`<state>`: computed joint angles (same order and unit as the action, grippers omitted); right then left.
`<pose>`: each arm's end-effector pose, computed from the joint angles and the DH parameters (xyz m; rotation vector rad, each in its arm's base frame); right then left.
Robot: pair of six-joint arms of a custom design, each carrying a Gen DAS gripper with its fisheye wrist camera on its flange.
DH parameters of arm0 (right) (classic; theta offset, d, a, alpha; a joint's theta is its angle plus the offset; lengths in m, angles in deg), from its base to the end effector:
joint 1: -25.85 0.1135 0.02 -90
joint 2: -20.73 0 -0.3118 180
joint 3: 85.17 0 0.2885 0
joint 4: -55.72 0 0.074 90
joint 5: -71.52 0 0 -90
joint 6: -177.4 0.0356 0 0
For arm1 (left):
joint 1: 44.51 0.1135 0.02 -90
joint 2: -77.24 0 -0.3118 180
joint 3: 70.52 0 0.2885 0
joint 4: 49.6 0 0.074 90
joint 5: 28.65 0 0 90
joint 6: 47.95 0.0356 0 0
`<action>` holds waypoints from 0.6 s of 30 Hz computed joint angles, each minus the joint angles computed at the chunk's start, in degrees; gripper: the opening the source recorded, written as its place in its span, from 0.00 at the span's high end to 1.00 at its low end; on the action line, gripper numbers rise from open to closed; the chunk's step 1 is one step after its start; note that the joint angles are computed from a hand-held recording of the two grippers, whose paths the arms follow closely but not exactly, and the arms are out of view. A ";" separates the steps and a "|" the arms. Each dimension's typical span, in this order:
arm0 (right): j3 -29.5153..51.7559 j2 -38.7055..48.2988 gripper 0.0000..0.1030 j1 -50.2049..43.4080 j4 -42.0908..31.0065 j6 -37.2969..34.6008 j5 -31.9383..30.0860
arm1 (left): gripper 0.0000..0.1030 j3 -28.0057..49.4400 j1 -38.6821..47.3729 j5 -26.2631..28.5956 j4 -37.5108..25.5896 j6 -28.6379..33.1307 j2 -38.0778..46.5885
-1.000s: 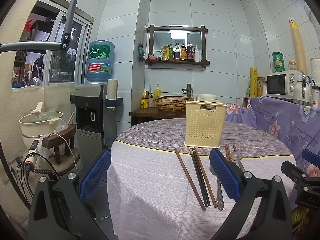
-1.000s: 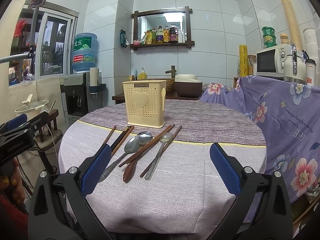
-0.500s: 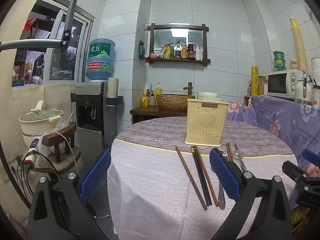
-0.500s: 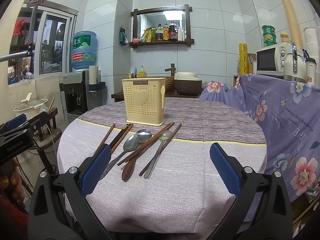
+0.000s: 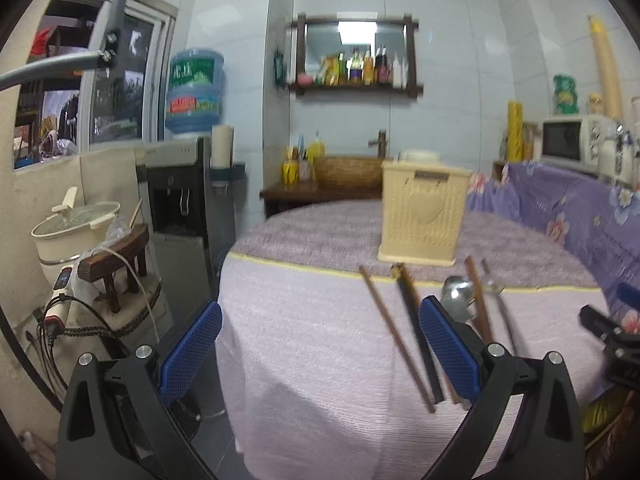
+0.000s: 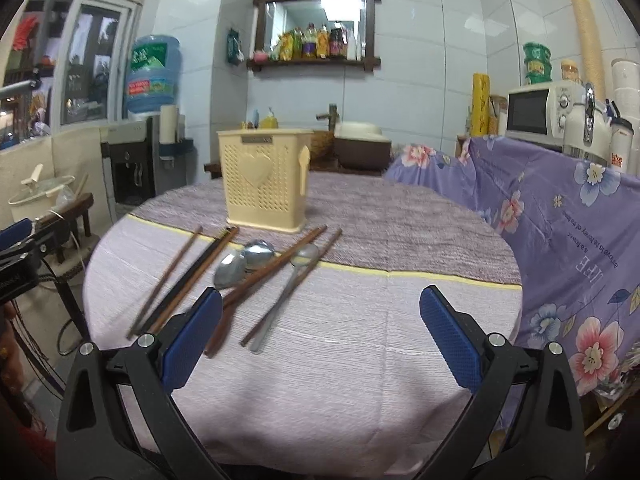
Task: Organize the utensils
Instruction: 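Lower the right tool onto the metal spoon and close its fingers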
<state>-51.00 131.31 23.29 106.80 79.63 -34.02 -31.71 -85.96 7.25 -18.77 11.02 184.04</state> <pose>0.2954 -0.0037 0.0786 -0.2624 1.9818 0.1572 0.2393 -0.1729 0.0872 -0.3042 1.9152 0.2220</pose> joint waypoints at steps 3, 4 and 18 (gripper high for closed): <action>6.68 -0.05 0.05 -1.19 -11.58 0.57 -0.70 | 0.05 2.50 6.63 10.99 -5.76 0.24 -0.28; 9.90 0.17 0.05 -1.22 -16.80 0.41 -0.46 | 0.05 3.88 8.92 14.40 -7.96 0.84 -0.14; 36.77 9.95 0.37 9.07 -52.40 -2.18 6.59 | 0.22 19.19 18.46 28.88 -22.80 9.70 3.31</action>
<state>-14.24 141.26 32.35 54.40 77.45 -27.43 -12.52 -67.50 36.13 -41.57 20.72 187.35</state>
